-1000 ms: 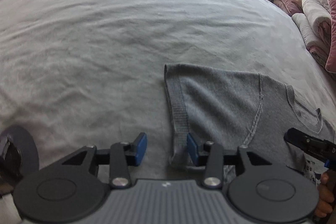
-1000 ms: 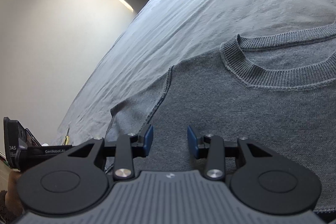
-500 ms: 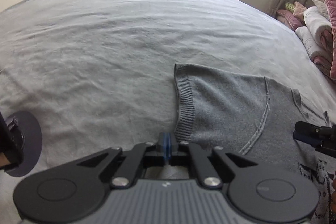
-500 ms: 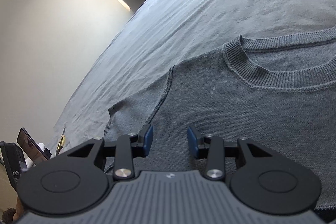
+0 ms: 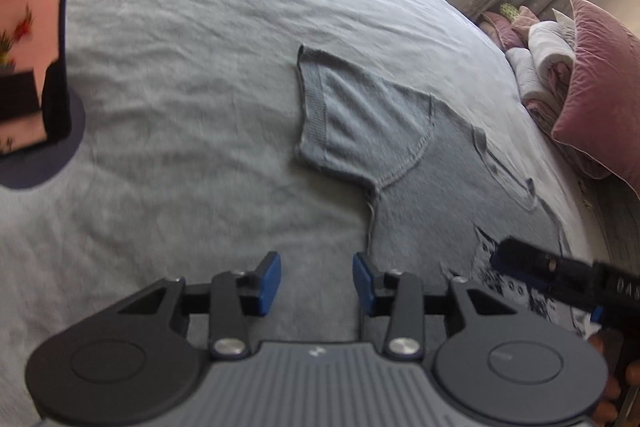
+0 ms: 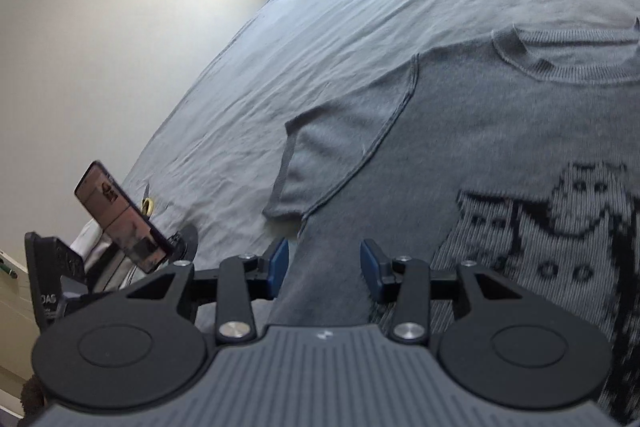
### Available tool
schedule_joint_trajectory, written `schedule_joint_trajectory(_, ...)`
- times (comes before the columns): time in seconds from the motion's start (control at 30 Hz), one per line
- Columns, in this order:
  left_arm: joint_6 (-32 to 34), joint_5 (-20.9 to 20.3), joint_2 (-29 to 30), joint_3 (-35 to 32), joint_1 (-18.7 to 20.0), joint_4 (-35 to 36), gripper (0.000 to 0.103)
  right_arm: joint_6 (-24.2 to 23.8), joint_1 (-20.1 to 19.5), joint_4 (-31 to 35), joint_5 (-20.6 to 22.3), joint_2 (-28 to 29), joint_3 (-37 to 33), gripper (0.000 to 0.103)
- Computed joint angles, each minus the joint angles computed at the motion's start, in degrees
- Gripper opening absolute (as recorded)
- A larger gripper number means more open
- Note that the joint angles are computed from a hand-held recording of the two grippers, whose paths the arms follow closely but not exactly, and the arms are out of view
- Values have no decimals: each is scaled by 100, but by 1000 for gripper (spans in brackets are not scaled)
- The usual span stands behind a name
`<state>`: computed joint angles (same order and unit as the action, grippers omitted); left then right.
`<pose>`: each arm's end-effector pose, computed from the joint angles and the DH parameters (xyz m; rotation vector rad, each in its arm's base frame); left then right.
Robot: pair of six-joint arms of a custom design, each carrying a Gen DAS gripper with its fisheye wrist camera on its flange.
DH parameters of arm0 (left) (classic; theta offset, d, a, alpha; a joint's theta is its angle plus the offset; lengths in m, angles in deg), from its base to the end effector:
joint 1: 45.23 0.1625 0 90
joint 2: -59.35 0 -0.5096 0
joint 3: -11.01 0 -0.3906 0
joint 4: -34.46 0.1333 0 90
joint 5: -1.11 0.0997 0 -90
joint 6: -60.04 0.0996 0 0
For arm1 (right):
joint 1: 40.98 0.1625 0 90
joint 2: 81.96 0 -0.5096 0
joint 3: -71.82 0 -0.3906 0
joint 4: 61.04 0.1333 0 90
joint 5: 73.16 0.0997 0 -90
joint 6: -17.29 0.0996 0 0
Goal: Fold clothes
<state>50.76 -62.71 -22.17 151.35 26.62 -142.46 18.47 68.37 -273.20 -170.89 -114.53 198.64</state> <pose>0.0415 -0.4424 0.3005 0.0522 2.7075 -0.8063 0.2903 -0.4649 0.0068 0.4241 -2.9713 0.7699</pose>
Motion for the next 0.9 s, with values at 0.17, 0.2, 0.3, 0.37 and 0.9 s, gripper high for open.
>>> schedule_joint_trajectory(0.17,185,-227,-39,84,73,-33,39,500,521,-292,-182,140,465,45)
schedule_joint_trajectory(0.2,201,-259,-32,88,91,-61,39,595,641,-391,-200,201,532,45)
schedule_joint_trajectory(0.3,138,-395,-31,79,138,-79,37,852,1007,-764,-298,429,675,45)
schedule_joint_trajectory(0.37,124,-617,-36,62,182,-11,34,1011,1224,-990,-419,593,718,45)
schedule_joint_trajectory(0.9,637,-952,-137,206,217,138,30,1180,2148,-1471,-2073,1507,562,45)
